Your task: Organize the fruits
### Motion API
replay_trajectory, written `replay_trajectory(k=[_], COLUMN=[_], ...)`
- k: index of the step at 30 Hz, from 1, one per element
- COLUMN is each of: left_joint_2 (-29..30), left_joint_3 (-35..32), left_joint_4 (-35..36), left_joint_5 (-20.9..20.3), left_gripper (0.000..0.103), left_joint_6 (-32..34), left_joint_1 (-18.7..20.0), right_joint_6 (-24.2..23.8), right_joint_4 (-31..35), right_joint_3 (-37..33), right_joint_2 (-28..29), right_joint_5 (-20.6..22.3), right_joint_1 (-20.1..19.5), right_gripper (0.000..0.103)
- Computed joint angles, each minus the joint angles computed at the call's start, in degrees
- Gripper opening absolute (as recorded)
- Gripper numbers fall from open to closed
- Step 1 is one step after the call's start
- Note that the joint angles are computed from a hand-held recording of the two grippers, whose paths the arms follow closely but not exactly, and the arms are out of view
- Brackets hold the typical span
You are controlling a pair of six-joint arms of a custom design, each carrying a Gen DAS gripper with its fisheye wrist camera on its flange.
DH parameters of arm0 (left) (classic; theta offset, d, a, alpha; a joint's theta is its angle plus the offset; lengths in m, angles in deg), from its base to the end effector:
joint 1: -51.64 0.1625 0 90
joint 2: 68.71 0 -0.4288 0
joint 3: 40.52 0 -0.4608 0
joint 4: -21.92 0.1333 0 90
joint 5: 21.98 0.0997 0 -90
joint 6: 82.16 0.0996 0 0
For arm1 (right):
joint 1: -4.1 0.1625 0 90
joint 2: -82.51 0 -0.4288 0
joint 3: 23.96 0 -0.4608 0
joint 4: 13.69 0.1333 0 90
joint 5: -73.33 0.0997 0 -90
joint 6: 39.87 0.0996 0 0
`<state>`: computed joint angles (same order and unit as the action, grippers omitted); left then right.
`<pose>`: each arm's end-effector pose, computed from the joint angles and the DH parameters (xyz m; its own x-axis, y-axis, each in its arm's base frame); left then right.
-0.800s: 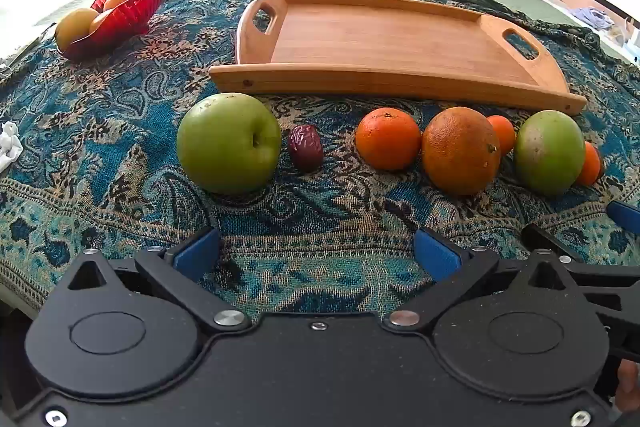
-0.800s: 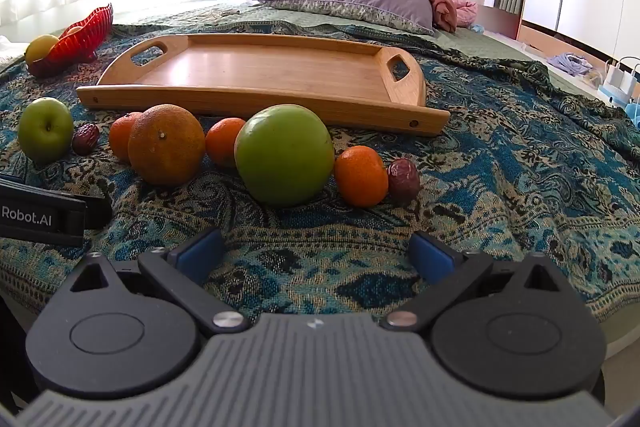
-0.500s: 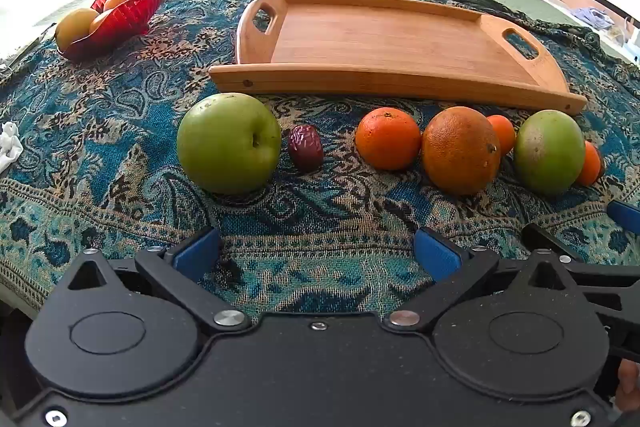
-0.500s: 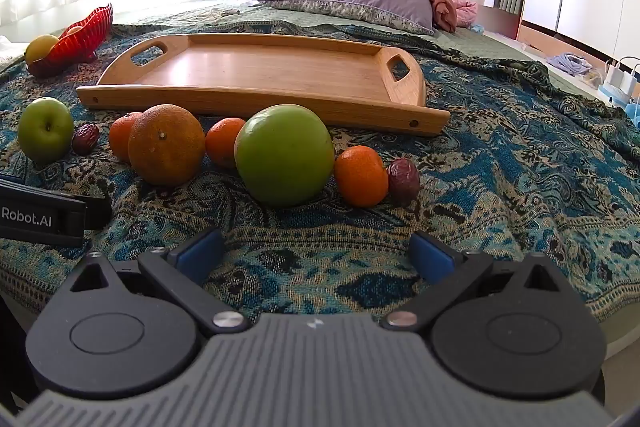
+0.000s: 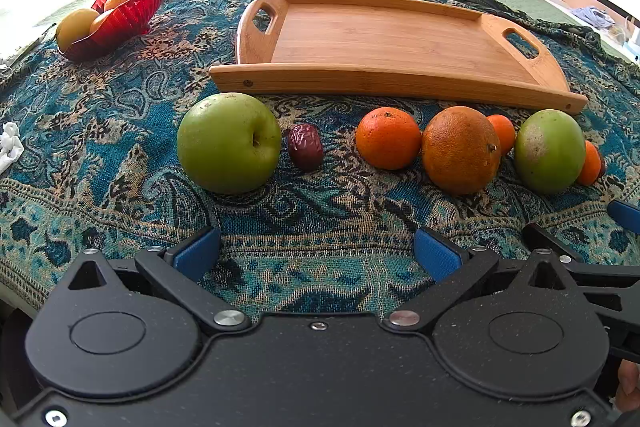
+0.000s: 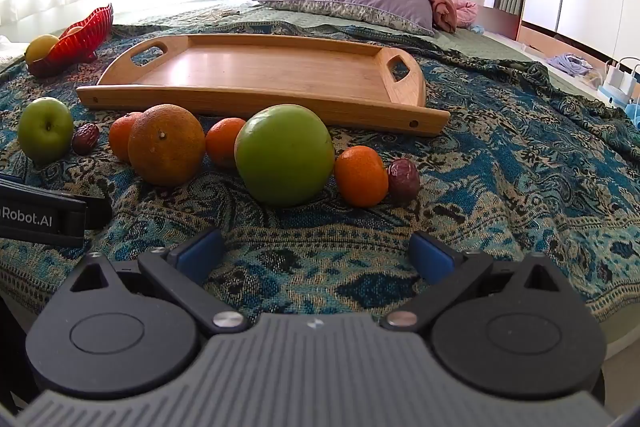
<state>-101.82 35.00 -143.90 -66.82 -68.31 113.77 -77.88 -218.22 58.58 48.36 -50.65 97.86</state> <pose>-0.2037 -0.8214 0.0822 -0.6890 0.1616 -0.7065 0.5718 0.7202 -0.3929 0.1284 -0.7700 0.1165 -0.6620 0.1105 0.7413 -0.5511 0.5986 -0.5813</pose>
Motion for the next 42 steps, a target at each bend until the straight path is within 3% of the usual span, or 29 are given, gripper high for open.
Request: replay_trajectory(k=[42], left_joint_2=[0.1], left_joint_3=[-0.1], left_joint_4=[-0.4], left_joint_5=[0.1], left_gripper=[0.103], left_joint_6=[0.3], left_joint_1=[0.0], right_joint_6=[-0.3], right_joint_4=[-0.9], right_joint_3=[0.2], right_joint_2=[0.2], right_joint_5=[0.2], right_joint_1=[0.0], right_gripper=[0.103])
